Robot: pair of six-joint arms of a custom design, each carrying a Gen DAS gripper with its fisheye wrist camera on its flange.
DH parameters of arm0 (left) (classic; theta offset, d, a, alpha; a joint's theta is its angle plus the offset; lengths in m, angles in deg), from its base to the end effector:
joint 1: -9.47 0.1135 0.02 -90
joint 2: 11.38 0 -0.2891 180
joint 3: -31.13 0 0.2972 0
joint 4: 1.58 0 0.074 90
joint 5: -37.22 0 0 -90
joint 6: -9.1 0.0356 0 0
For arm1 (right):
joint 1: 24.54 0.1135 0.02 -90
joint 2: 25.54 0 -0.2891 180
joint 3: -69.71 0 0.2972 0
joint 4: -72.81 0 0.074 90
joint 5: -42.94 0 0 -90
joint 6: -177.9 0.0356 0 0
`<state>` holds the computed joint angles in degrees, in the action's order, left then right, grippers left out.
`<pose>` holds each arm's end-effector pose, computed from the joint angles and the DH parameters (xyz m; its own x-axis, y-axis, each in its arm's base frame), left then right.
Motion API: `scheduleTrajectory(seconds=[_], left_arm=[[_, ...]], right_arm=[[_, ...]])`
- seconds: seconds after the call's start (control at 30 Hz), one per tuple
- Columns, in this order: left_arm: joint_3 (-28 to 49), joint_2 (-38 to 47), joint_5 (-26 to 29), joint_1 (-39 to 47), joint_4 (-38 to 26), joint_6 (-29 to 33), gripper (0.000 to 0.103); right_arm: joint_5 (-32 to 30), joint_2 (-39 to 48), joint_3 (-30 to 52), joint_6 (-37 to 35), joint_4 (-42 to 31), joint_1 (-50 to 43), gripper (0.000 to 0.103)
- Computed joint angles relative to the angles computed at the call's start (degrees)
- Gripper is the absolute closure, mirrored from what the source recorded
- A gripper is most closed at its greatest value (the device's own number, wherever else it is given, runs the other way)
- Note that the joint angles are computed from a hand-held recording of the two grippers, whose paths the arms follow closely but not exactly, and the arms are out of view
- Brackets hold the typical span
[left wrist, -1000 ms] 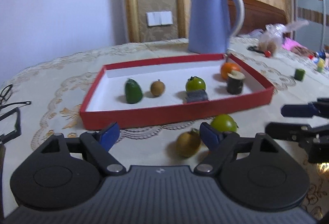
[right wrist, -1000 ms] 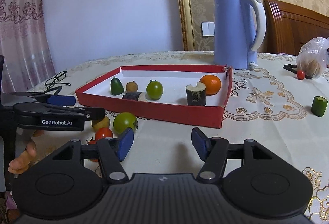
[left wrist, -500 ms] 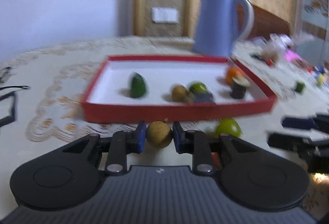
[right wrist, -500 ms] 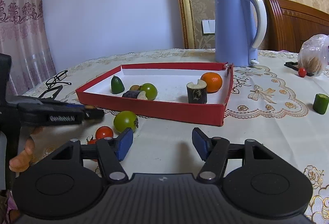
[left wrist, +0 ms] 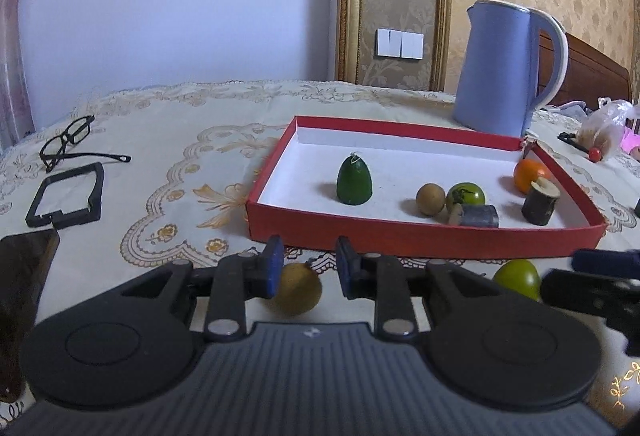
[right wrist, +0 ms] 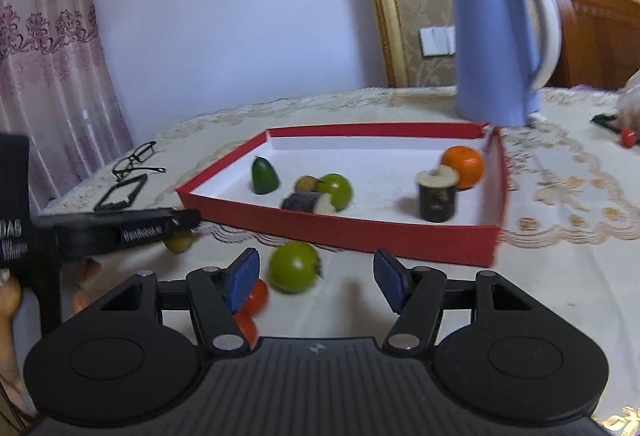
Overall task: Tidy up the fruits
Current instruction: 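Grasp the brown round fruit with the left tool while the right tool approaches a green tomato, then carry the brown fruit into the tray and open the left tool while the right tool carries the green tomato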
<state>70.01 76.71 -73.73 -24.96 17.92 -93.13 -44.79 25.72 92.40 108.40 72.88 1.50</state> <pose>0.2527 -0.1578 0.1243 -0.4571 0.0735 -0.8864 0.1791 0.9838 -0.0108 0.1771 0.0849 0.1446 -0.5442 0.1236 -0.8298 -0.2314 0.9286 0.2901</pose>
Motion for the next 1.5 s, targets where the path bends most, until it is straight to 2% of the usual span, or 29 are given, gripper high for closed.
scheduleTrajectory(seconds=[0.1,0.23,0.3,0.37,0.4,0.47,0.53,0.73,0.83,1.1,1.17,1.3,1.5], left_arm=[[-0.1,0.0,0.2,-0.1,0.3,0.0,0.078],[-0.1,0.2,0.3,0.0,0.4,0.0,0.078],[0.3,0.4,0.1,0.1,-0.4,-0.3,0.072],[1.2,0.8,-1.1,-0.1,-1.9,-1.0,0.055],[1.4,0.8,-1.7,-0.1,-2.4,-1.3,0.052],[1.3,0.6,-2.2,0.2,-2.5,-2.1,0.034],[1.4,0.7,-2.6,0.6,-2.4,-2.6,0.024],[3.0,1.8,-0.8,0.3,-4.8,-0.2,0.027],[4.7,2.6,3.6,2.4,-8.3,-2.1,0.078],[-1.8,-2.6,12.4,8.6,0.8,-8.1,0.078],[-1.5,-4.0,13.6,9.7,-0.9,-8.9,0.078],[-0.2,-6.9,12.4,9.3,-3.9,-7.8,0.078],[7.4,-7.2,6.6,4.8,-10.8,-3.0,0.078]], right_arm=[[-3.8,6.3,2.4,1.3,2.5,-1.1,0.046],[-4.1,13.9,5.5,2.0,4.0,-0.9,0.062],[-4.5,15.1,5.7,2.0,4.7,-1.3,0.068],[-5.3,14.5,5.2,1.9,4.8,-2.0,0.069],[-5.2,13.9,4.9,2.0,4.6,-2.3,0.069],[-6.4,11.5,3.2,3.2,5.0,-4.0,0.069],[-9.6,7.6,1.0,4.7,4.8,-7.6,0.069],[-16.7,-5.9,-4.1,6.0,-0.6,-17.0,0.069],[-19.0,-9.3,-5.2,6.2,-2.5,-19.5,0.069],[-22.0,-11.6,-5.7,6.9,-2.9,-20.8,0.069],[-22.2,-12.5,-5.6,6.8,-3.6,-21.0,0.069],[-23.1,-14.1,-6.0,6.3,-4.8,-22.2,0.069],[-25.0,-16.2,-6.7,5.7,-6.4,-24.6,0.069]])
